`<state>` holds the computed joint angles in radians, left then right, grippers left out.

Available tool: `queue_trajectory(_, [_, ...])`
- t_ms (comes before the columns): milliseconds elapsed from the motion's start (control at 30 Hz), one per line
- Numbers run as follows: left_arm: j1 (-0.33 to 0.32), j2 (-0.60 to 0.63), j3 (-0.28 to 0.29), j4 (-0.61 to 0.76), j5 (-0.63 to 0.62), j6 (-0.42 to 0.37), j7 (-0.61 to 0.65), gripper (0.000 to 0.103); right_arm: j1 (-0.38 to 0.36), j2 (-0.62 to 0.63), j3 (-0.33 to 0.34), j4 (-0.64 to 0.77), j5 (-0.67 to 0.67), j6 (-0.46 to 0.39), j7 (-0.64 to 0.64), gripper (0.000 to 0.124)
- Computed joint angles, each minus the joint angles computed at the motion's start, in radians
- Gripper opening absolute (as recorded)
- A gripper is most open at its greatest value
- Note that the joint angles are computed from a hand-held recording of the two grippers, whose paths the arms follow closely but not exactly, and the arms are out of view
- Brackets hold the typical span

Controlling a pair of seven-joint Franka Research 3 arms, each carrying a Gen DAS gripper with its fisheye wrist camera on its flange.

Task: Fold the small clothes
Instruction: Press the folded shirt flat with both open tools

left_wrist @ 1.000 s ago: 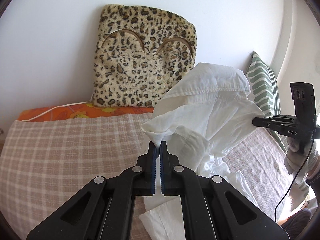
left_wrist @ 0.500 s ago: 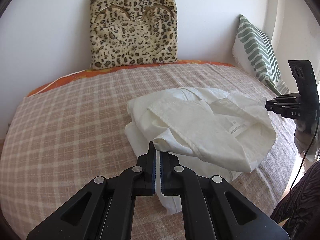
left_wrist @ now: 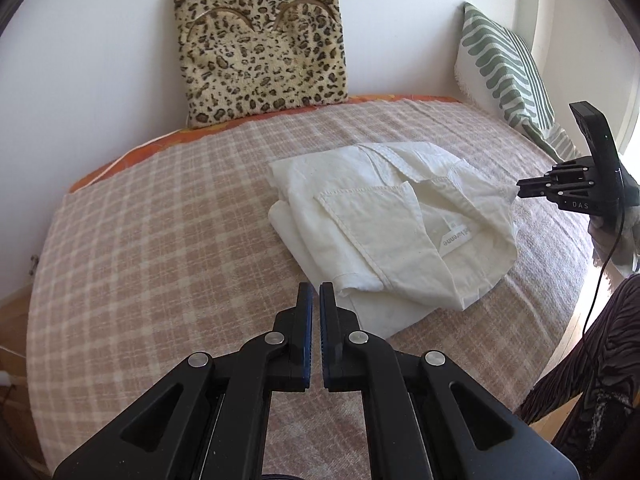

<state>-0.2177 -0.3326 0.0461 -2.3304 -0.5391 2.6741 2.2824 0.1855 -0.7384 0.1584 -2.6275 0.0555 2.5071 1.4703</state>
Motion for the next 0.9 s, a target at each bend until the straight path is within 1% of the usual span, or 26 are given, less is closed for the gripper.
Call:
queue_trajectory(67, [-0.017, 0.031, 0.008, 0.046, -0.041, 0.015, 0.013, 0.002, -0.004, -0.002, -0.011, 0.009, 0.028, 0.033, 0.031, 0.009])
queue_trajectory(133, [-0.025, 0.077, 0.002, 0.101, -0.078, 0.022, 0.022, 0.003, 0.003, 0.016, -0.022, 0.028, 0.067, 0.070, 0.059, 0.009])
queue_trajectory(200, [-0.012, 0.132, -0.025, 0.155, -0.084, 0.018, 0.006, 0.007, 0.039, 0.048, -0.046, 0.052, 0.122, 0.104, 0.061, 0.009])
queue_trajectory(267, [0.006, 0.180, -0.057, 0.189, -0.080, 0.024, -0.014, 0.007, 0.087, 0.091, -0.067, 0.076, 0.178, 0.128, 0.038, 0.010])
queue_trajectory(367, [0.046, 0.237, -0.110, 0.206, 0.012, 0.010, -0.090, 0.007, 0.128, 0.172, -0.054, 0.109, 0.212, 0.152, 0.012, 0.011])
queue_trajectory(433, [0.070, 0.260, -0.131, 0.199, 0.069, -0.017, -0.140, 0.007, 0.126, 0.223, -0.024, 0.122, 0.194, 0.161, 0.015, 0.011])
queue_trajectory(467, [0.080, 0.265, -0.139, 0.184, 0.091, -0.015, -0.157, 0.007, 0.130, 0.248, -0.018, 0.126, 0.191, 0.162, 0.015, 0.011])
queue_trajectory(500, [0.086, 0.264, -0.146, 0.161, 0.109, 0.004, -0.159, 0.007, 0.144, 0.268, -0.023, 0.128, 0.200, 0.158, 0.006, 0.011])
queue_trajectory(567, [0.074, 0.244, -0.143, 0.106, 0.006, 0.080, -0.022, 0.007, 0.154, 0.301, -0.021, 0.132, 0.198, 0.137, -0.002, 0.011])
queue_trajectory(600, [0.071, 0.240, -0.140, 0.099, -0.016, 0.084, 0.007, 0.007, 0.142, 0.312, -0.004, 0.133, 0.168, 0.127, 0.010, 0.011])
queue_trajectory(633, [0.072, 0.241, -0.136, 0.107, -0.028, 0.066, 0.015, 0.007, 0.133, 0.320, 0.008, 0.133, 0.140, 0.121, 0.019, 0.011])
queue_trajectory(700, [0.082, 0.246, -0.130, 0.136, -0.034, 0.007, 0.005, 0.007, 0.152, 0.317, -0.013, 0.138, 0.149, 0.100, -0.006, 0.011])
queue_trajectory(767, [0.096, 0.249, -0.130, 0.170, -0.029, -0.044, -0.019, 0.007, 0.203, 0.297, -0.075, 0.149, 0.245, 0.082, -0.079, 0.011])
queue_trajectory(800, [0.098, 0.247, -0.128, 0.183, -0.063, -0.046, -0.006, 0.007, 0.225, 0.290, -0.103, 0.158, 0.300, 0.088, -0.120, 0.011])
queue_trajectory(867, [0.097, 0.250, -0.125, 0.218, -0.149, -0.042, 0.038, 0.007, 0.242, 0.290, -0.128, 0.180, 0.382, 0.117, -0.170, 0.012])
queue_trajectory(900, [0.097, 0.263, -0.125, 0.250, -0.187, -0.046, 0.056, 0.007, 0.241, 0.305, -0.131, 0.201, 0.409, 0.135, -0.183, 0.015])
